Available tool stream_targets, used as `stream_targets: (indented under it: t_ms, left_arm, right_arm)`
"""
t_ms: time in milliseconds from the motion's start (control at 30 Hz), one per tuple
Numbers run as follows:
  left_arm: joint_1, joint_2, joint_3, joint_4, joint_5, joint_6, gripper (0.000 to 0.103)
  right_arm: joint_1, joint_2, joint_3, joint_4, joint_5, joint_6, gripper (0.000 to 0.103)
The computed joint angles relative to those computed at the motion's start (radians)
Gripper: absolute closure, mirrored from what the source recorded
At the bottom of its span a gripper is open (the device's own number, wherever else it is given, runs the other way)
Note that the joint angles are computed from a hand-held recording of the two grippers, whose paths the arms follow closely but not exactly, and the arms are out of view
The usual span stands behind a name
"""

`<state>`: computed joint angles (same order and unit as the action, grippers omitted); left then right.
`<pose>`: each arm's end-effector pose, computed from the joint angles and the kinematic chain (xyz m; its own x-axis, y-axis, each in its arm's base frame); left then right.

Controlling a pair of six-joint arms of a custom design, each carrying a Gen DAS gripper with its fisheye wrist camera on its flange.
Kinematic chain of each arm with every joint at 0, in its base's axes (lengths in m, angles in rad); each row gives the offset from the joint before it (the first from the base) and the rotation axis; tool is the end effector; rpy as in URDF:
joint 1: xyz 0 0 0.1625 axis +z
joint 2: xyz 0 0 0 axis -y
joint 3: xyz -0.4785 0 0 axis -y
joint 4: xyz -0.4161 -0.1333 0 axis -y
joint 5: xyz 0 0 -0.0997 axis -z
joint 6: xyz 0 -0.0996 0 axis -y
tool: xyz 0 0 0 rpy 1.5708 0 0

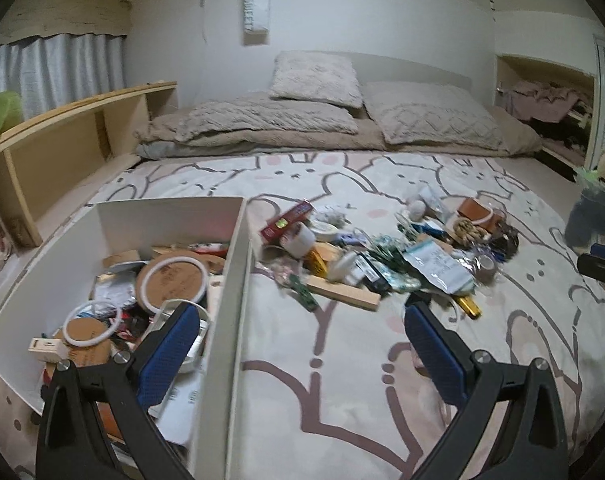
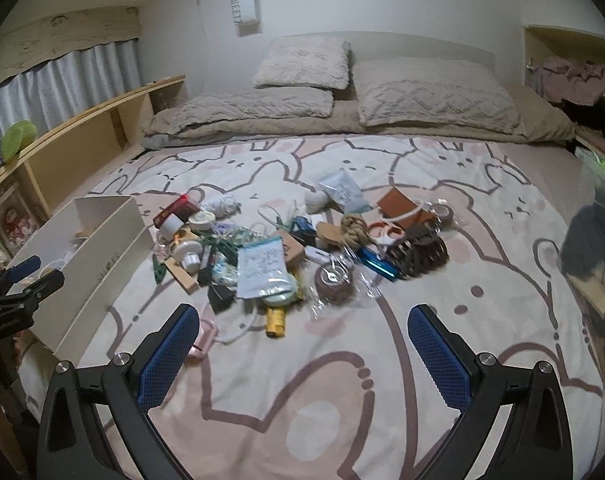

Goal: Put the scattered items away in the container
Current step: 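Move the left tool down toward the pink scissor-shaped clip on the bed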

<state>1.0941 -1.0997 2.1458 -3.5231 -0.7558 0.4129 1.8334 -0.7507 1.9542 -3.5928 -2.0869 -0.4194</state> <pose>-0.0653 -0.5750 0.2651 -0.6854 0.0419 -0.7270 0.6092 0.5799 -0.5409 0.2450 -0.5872 0.1142 -0.7803 -0.1571 0.6053 -0.5421 0.6524 -0.5295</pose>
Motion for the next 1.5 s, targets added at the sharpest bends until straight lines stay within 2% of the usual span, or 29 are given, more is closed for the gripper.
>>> stream_targets:
  t_ms: [233,433,667,967,1233,1500]
  left_arm:
    - [0.01,0.012,0.004,0.062,-0.064,-0.049,0.0]
    - [0.017,0.031,0.001,0.105,-0.09,-0.072,0.0]
    - [0.021,0.055,0.005,0.121,-0.123,-0.042,0.0]
    - [0.04,0.077,-0.001,0.208,-0.212,-0.065,0.0]
    - [0.052,0.111,-0.013,0.234,-0.253,-0.055,0.001]
    - [0.067,0.147,-0.067,0.296,-0.259,-0.107,0.003]
  right_arm:
    - [-0.032,0.005,0.038,-0.043,-0.003,-0.002,0.0]
    - [-0.055,0.014,0.06,-0.072,-0.003,-0.01,0.0]
    - [-0.081,0.026,0.078,-0.071,0.015,0.009,0.0]
    - [-0.118,0.041,0.093,-0.068,0.04,0.037,0.0]
    - [-0.142,0.067,0.095,-0.078,0.047,0.054,0.0]
    - [-0.148,0.105,0.087,-0.115,0.026,0.004,0.0]
